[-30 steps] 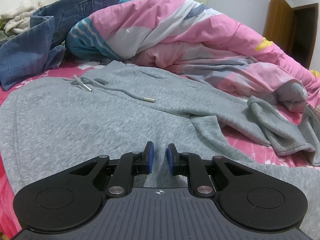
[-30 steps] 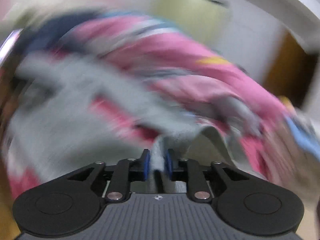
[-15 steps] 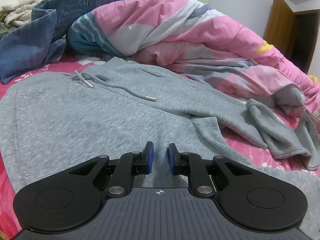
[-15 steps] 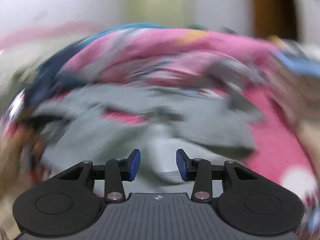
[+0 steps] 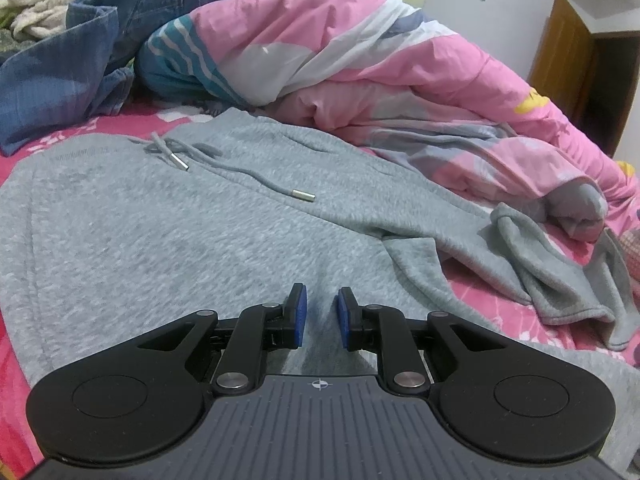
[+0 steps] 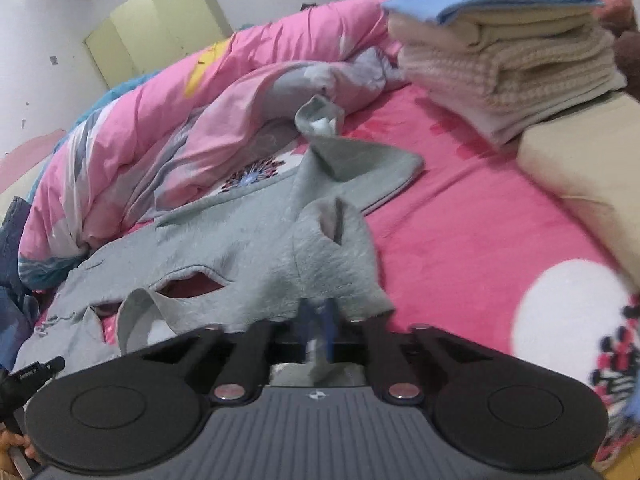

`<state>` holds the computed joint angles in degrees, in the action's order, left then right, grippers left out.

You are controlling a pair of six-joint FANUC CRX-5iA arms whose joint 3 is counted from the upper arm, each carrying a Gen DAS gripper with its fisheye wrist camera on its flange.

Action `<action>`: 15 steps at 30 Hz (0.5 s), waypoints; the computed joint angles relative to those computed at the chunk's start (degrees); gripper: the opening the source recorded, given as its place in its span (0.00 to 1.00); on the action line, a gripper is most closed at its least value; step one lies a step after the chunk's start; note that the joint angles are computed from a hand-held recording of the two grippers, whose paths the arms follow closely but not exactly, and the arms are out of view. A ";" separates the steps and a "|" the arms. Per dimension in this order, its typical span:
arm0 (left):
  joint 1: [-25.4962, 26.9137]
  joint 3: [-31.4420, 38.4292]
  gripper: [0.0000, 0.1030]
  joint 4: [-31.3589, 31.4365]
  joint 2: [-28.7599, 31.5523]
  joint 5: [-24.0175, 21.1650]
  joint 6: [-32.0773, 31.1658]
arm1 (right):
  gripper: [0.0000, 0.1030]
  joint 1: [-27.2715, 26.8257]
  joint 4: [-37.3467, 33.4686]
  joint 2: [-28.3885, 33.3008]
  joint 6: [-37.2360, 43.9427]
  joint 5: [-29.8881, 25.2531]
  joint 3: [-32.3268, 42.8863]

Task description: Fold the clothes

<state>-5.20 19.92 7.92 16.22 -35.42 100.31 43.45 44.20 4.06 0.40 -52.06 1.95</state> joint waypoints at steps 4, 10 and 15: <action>0.37 0.13 0.17 1.25 0.39 -0.12 0.48 | 0.00 -1.99 -0.68 3.37 2.12 5.13 4.63; 0.41 0.29 0.17 1.20 0.49 -0.30 0.49 | 0.02 -3.03 0.86 11.57 5.63 3.52 16.31; 1.17 -0.43 0.17 4.46 0.40 -0.53 -1.89 | 0.50 -1.32 4.88 8.94 2.51 -1.72 12.21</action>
<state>-4.03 19.49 12.38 16.62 -35.96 98.41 42.13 49.08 13.00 2.91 -53.78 14.16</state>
